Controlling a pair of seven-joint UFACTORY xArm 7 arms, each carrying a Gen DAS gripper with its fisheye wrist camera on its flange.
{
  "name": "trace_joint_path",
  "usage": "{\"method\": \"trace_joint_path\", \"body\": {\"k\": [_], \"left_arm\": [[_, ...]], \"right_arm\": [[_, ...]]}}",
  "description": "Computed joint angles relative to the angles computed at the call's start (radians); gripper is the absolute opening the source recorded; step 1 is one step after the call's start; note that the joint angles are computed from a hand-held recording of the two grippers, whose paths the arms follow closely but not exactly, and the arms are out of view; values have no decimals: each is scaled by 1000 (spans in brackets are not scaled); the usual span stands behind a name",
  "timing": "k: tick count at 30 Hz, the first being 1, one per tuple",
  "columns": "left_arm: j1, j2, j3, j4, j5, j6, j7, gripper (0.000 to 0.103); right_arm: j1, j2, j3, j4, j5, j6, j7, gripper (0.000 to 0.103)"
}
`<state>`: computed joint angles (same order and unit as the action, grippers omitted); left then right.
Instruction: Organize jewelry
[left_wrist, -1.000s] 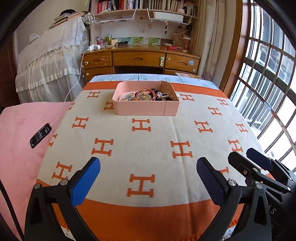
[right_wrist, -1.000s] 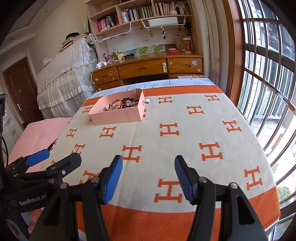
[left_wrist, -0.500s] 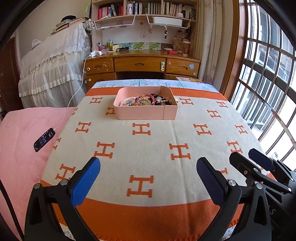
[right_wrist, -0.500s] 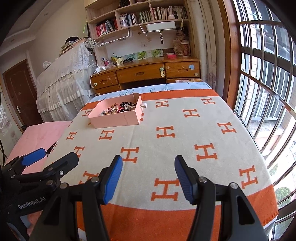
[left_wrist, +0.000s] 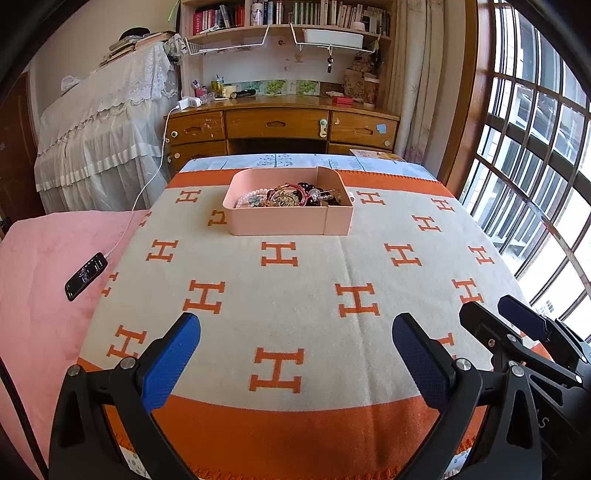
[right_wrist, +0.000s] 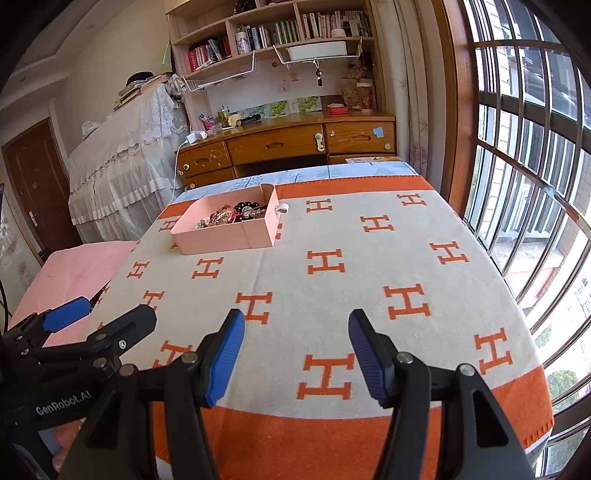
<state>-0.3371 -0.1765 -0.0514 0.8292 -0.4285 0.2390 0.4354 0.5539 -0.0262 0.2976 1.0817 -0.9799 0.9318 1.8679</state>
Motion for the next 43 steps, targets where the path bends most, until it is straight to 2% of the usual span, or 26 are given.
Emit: {"method": "trace_joint_path", "body": {"k": [43], "left_arm": [[4,3,-2,-3,-7,11,4,102]], "right_arm": [[-2,-2,1,-4,-1,0,1,59]]}}
